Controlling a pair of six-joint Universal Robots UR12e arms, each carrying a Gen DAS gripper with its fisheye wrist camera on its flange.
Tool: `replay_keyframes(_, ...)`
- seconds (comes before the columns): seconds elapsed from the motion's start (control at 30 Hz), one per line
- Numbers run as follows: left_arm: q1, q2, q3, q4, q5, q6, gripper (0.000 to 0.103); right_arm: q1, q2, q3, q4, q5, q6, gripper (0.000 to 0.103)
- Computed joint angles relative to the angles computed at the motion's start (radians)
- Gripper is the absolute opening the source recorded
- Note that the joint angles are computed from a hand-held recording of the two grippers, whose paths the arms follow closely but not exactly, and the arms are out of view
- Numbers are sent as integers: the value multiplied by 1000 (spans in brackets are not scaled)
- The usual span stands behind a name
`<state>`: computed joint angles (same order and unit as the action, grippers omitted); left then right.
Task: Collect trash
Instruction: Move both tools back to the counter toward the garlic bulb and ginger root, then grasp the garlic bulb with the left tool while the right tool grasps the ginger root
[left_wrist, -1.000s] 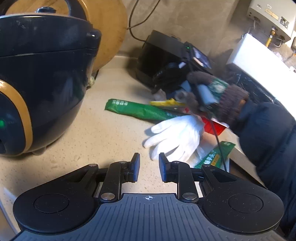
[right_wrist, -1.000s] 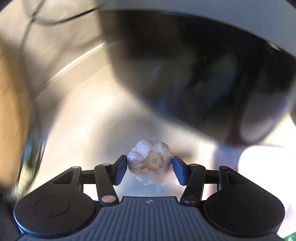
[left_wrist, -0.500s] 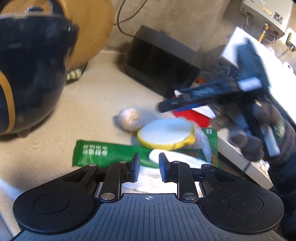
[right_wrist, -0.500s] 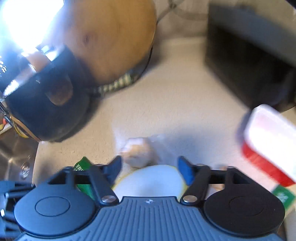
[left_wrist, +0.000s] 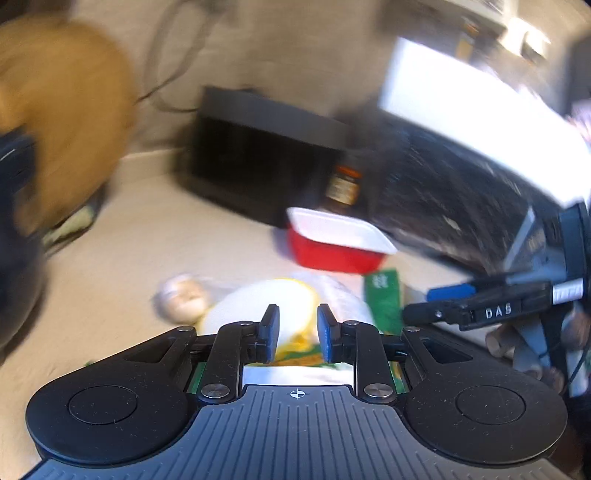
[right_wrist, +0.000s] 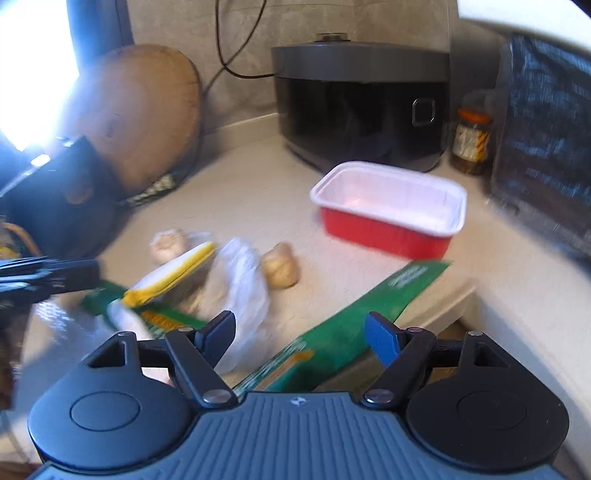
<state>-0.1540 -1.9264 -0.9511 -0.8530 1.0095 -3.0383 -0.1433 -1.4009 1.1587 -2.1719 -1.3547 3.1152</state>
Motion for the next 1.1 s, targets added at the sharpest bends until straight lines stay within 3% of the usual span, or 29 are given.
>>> replay_keyframes(0.1, -32, 2, -8, 45, 76, 69, 26, 6, -13, 45, -79, -8, 6, 78)
replay_keyframes(0.23, -32, -34, 53, 105, 155, -28, 25, 11, 5, 46, -130, 20, 47, 63)
replay_keyframes(0.3, -29, -82, 141, 37, 193, -85, 25, 10, 16, 42, -138, 45, 66, 62)
replay_keyframes(0.37, -26, -148, 265, -122, 225, -110, 25, 13, 25, 41, -151, 54, 72, 62)
replay_keyframes(0.43, -27, -202, 354, -238, 260, -84, 25, 16, 30, 45, -160, 59, 71, 62)
replay_keyframes(0.57, -47, -215, 340, -224, 388, -19, 25, 20, 23, 69, -197, 31, 35, 62)
replay_keyframes(0.67, -48, -217, 336, -244, 385, 31, 25, 20, 20, 84, -240, -5, 17, 62)
replay_keyframes(0.77, -50, -206, 320, -243, 379, 71, 36, 14, 29, 79, -264, 2, 53, 62)
replay_keyframes(0.8, -53, -209, 324, -241, 385, 78, 37, 13, 35, 74, -270, 9, 67, 60)
replay_keyframes(0.87, -60, -216, 329, -231, 404, 82, 37, 17, 47, 62, -267, 18, 81, 44)
replay_keyframes(0.93, -65, -221, 332, -225, 417, 93, 37, 16, 59, 44, -221, 73, 85, 27)
replay_keyframes(1.03, -66, -223, 338, -235, 417, 98, 37, 5, 66, 37, -139, 229, 74, 26)
replay_keyframes(1.1, -63, -219, 335, -235, 409, 97, 37, 8, 58, 56, -129, 286, 15, 26)
